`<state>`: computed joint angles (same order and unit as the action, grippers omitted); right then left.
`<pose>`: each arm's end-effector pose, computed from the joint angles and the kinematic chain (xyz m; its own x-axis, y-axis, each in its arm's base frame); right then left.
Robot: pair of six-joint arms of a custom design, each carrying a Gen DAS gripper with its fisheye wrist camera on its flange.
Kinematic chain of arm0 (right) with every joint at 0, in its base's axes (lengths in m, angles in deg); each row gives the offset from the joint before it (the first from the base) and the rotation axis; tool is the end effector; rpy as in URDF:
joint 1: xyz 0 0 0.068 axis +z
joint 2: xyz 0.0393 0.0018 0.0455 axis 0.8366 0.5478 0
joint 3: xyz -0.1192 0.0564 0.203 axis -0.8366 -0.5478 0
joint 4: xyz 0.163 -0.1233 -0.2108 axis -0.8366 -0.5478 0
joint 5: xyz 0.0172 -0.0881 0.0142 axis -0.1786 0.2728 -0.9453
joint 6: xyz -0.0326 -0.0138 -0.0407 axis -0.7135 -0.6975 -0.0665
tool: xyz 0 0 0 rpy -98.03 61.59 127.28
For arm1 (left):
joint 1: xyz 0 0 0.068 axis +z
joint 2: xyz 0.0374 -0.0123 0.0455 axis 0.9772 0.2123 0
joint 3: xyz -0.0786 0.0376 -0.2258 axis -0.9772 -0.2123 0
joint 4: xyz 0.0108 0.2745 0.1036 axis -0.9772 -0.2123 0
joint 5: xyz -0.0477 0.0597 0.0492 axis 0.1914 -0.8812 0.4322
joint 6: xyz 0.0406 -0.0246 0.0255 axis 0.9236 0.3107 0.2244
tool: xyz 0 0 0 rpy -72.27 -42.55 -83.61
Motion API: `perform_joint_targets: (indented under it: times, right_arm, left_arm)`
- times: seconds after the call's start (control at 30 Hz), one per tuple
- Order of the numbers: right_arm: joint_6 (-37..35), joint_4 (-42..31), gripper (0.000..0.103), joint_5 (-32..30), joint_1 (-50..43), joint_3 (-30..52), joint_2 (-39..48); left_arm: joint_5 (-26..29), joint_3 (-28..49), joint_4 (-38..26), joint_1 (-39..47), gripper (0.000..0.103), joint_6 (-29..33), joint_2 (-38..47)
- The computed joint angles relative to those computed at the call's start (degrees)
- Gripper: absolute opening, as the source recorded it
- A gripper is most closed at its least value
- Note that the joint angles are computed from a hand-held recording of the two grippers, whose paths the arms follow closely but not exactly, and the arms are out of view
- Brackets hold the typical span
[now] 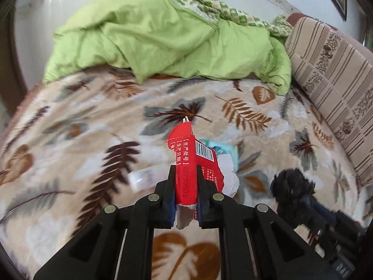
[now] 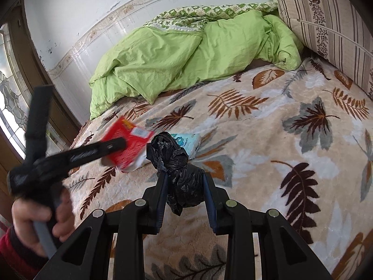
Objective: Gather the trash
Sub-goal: 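Lift and hold the red pack in left tool and black bag in right tool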
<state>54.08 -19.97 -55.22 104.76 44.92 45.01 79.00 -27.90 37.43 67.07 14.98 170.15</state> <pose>0.2507 0.2574 0.0582 -0.6379 0.2569 -0.7260 -0.0462 0.9283 0.3690 0.3260 -0.0636 0.0868 -0.7047 0.0861 -0.7043 0.1939 0.9782 -0.0745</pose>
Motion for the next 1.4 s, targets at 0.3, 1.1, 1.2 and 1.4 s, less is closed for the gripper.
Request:
perform_joint_targets:
  times: [0.3,1.1,1.2,1.4]
  right_arm:
    - [1.66,-0.61,0.032,4.05,5.36,-3.75,-2.95]
    - [6.2,-12.84,0.032,11.09,15.29,-10.0,-26.1]
    - [5.81,-13.89,0.032,12.34,16.76,-9.38,-27.24]
    - [6.03,-16.0,0.032,14.16,19.12,-8.22,-28.58]
  left_arm:
    - [-16.04,-23.16,0.13,-4.99,0.013,-3.68,-25.77]
    - [-23.96,-30.48,-35.03,-9.87,0.013,-2.99,-78.53]
    - [-22.47,-30.12,-38.81,-8.97,0.013,-3.18,-82.41]
    - [-20.5,-29.72,-43.34,-8.08,0.013,-3.58,-86.71]
